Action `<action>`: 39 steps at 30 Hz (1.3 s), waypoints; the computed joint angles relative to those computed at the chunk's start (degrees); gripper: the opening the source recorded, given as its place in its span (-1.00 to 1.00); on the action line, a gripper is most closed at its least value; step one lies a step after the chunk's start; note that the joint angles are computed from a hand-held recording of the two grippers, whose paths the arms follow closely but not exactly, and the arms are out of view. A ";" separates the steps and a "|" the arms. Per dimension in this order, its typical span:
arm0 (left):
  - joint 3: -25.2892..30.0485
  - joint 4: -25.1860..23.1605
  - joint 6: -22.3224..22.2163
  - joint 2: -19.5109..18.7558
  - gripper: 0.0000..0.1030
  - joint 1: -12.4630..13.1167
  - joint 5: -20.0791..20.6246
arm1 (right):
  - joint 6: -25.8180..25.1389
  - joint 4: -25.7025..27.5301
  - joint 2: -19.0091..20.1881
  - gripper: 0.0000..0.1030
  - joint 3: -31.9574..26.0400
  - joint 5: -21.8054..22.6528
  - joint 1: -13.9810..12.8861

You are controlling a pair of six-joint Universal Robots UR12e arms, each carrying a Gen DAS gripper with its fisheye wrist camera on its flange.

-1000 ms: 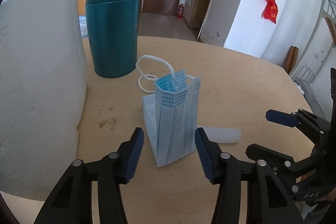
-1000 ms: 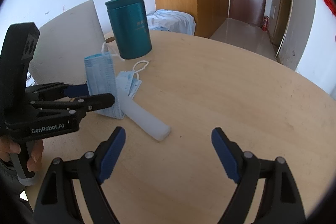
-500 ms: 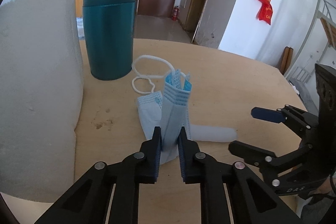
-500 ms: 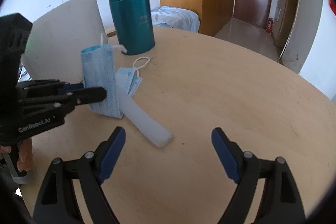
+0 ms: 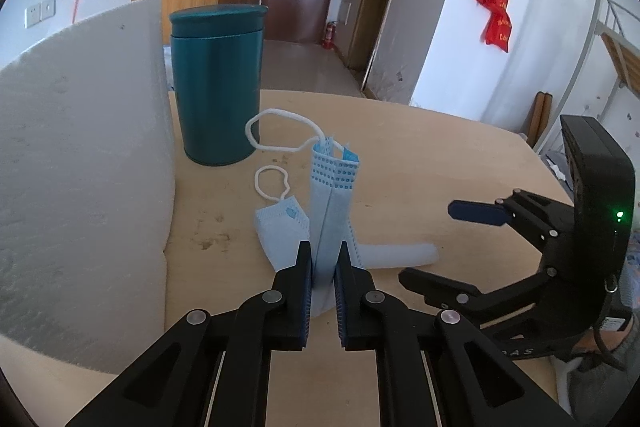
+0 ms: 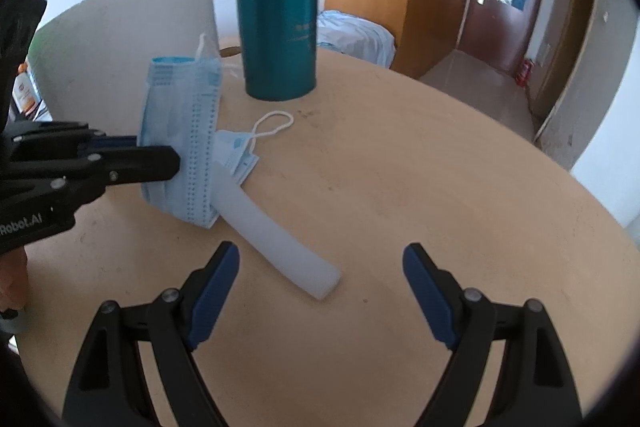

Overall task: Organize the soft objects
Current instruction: 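Grasp the white foam strip with the right tool and lift it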

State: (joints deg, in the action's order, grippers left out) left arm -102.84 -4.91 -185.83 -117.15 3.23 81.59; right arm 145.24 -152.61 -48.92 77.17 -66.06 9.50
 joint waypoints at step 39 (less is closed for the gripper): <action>-2.97 3.01 0.06 2.62 -0.80 0.85 0.39 | 1.43 6.65 -1.47 -0.79 0.27 -1.70 0.23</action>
State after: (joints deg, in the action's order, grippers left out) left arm -105.81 -1.91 -185.77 -114.53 4.08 81.97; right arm 146.67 -145.95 -50.38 77.44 -67.76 9.73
